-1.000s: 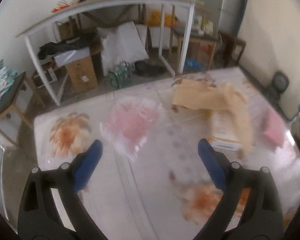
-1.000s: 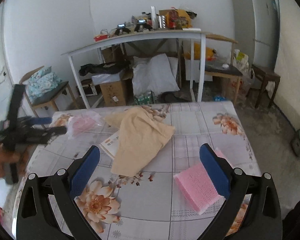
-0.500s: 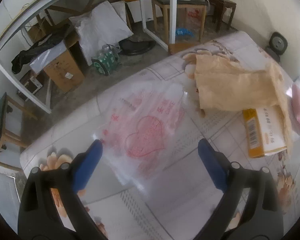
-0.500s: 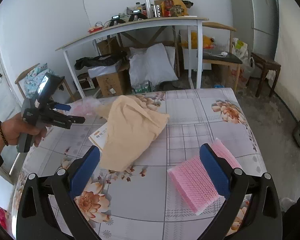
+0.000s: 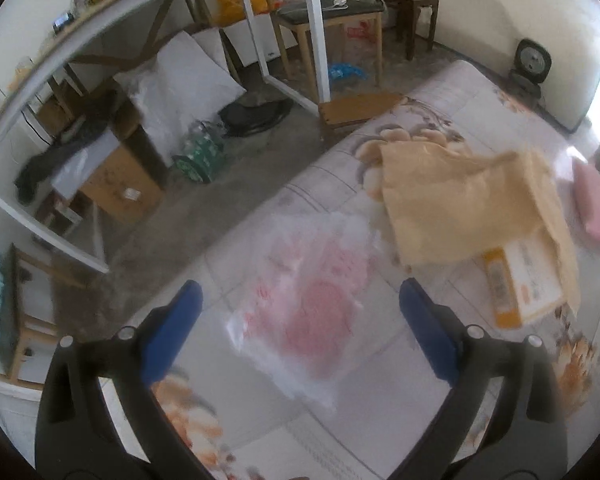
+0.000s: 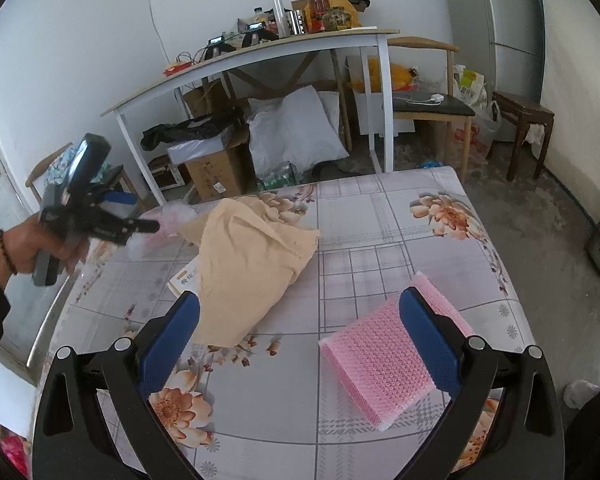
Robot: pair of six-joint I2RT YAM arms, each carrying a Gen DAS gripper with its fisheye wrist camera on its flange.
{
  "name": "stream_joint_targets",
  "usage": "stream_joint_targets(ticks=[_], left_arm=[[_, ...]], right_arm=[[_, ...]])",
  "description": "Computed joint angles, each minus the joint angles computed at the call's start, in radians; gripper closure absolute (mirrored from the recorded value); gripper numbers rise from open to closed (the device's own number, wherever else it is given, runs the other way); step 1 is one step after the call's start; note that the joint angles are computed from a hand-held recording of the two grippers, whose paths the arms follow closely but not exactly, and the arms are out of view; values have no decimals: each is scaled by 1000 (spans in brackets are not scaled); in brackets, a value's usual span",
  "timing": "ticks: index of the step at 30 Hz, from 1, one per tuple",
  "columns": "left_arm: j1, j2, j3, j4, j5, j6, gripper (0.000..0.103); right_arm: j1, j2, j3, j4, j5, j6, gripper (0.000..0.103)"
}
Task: Collect trash
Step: 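Grasp the clear printed plastic bag with the left tool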
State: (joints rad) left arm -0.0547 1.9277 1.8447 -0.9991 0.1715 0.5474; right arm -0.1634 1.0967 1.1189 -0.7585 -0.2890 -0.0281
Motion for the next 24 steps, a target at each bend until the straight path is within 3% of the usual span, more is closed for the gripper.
stream_joint_targets(ticks=[2,5,10,12,13,14,18,20,24], left_arm=[[13,69,78,-34,38,-23,8],[16,109,86,-41,77,-32,8],[-9,73,-54,50,18,-5,9],[1,53,-89,74,62,-7,24],[5,43,-96,78,79,-16,43],[5,30,-109,82,80,-23,53],[2,-15,-161,80,78,-38,63],[2,-47,-200,88,78,-53,77],[10,-153,-340,147,70,-91,88]], right_arm=[[1,3,0,2,3,1,6],[11,7,-2,1,17,-2,6],[22,9,-5,-4,19,2,6],[23,4,-4,-6,17,5,6],[27,3,-3,-6,20,5,6],[31,3,-2,-6,26,7,6],[41,-1,-7,-5,31,9,6],[46,-4,-7,-8,35,10,6],[61,4,-10,-4,51,11,6]])
